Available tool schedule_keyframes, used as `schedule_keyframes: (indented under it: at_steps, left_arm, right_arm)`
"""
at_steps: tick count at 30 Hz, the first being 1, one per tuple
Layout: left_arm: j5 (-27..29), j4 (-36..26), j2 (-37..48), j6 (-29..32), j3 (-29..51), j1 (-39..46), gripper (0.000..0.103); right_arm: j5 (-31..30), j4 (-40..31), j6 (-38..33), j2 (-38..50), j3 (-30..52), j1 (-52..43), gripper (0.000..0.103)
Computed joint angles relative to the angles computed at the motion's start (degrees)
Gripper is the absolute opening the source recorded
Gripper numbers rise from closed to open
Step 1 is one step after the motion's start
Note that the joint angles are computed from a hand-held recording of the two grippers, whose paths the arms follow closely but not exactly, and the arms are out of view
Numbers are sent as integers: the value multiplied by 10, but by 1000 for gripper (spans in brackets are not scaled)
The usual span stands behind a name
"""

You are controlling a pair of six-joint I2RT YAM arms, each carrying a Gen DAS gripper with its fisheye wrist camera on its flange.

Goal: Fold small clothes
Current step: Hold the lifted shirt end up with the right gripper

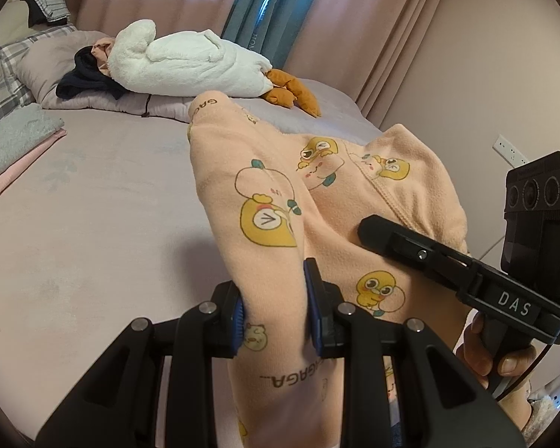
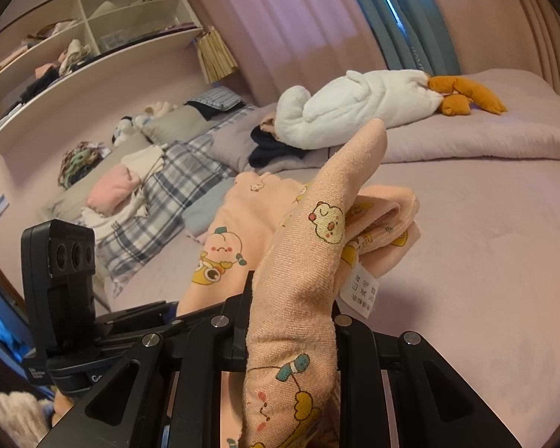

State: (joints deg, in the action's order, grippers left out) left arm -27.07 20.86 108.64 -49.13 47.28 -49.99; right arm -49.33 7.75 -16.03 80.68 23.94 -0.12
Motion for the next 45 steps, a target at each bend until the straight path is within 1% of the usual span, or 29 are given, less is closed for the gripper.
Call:
schedule_keyframes:
  at_steps: [8,13,24,36,45]
  left_arm:
    - [-4,-4,-8,-14,-14,-2,27]
    - [-6,5,-12,-31,-32,-5,27]
    - [-5,25,-29,-42,-69,5,27]
    - [-8,33,-38,-43,-98,20,27]
    - [13,65,-28,-48,-125,46,27]
  right_arm:
    - [5,-5,-7,11,5,13,23]
    - [33,3,5,9,6,47,23]
    - [68,19,20,20,15,95,23]
    - [88,55,41,56,21,135,23]
    - [109,64,48,93,39,167,23]
